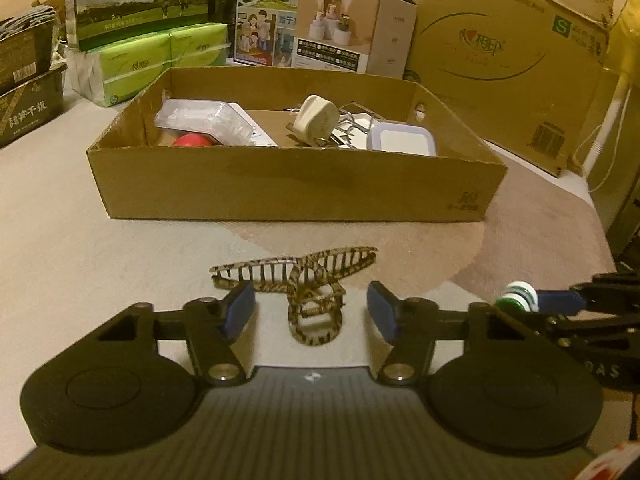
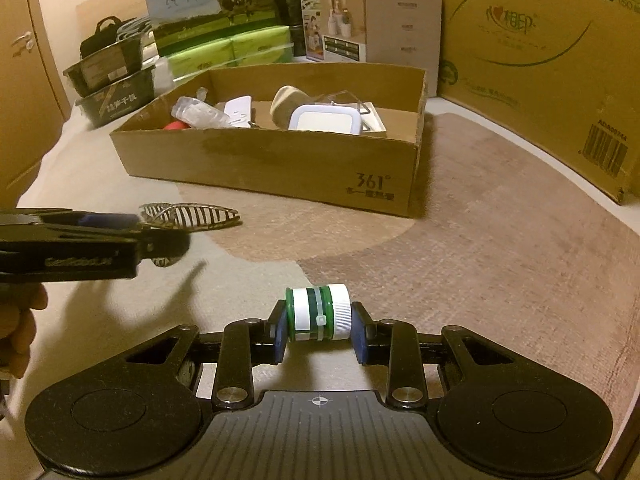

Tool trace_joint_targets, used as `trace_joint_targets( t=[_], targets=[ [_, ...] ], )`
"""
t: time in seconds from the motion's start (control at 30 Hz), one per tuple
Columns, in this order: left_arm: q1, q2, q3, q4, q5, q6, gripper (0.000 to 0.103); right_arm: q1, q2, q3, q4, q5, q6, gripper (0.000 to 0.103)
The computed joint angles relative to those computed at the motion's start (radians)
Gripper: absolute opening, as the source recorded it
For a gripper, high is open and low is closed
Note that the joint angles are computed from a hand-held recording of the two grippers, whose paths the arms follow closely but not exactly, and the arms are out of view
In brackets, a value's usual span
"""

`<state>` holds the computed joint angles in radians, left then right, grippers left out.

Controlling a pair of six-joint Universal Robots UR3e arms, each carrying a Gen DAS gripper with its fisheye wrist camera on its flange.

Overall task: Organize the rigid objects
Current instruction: 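Grasp the leopard-print hair claw clip with the left tool while the right tool grasps the green-and-white roll, then carry the hair clip with the left tool while the right tool carries the roll to the tray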

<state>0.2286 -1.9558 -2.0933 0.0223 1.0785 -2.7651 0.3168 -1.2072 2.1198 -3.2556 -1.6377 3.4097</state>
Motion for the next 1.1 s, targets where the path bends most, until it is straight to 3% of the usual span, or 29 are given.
trace_joint_targets(
  t=[0.1, 0.47, 0.6, 1.1],
  targets=[
    [-0.007, -0.021, 0.019, 0.013, 0.021, -0.012, 0.046, -0.002, 0.008, -0.003, -0.007, 0.002, 0.002, 0.032],
    [0.004, -0.042, 0.014, 0.053, 0.024, 0.001, 0.037, 0.005, 0.026, -0.022, -0.009, -0.005, 0.01, 0.032],
    [-0.01, -0.064, 0.04, 0.049, 0.029, -0.002, 0.027, 0.009, 0.028, -0.027, -0.003, -0.01, 0.012, 0.032],
    [0.071, 0.112, -0.046, -0.133, -0.012, 0.085, 0.027, 0.056, 0.013, -0.049, 0.029, -0.029, 0.038, 0.032]
  ],
)
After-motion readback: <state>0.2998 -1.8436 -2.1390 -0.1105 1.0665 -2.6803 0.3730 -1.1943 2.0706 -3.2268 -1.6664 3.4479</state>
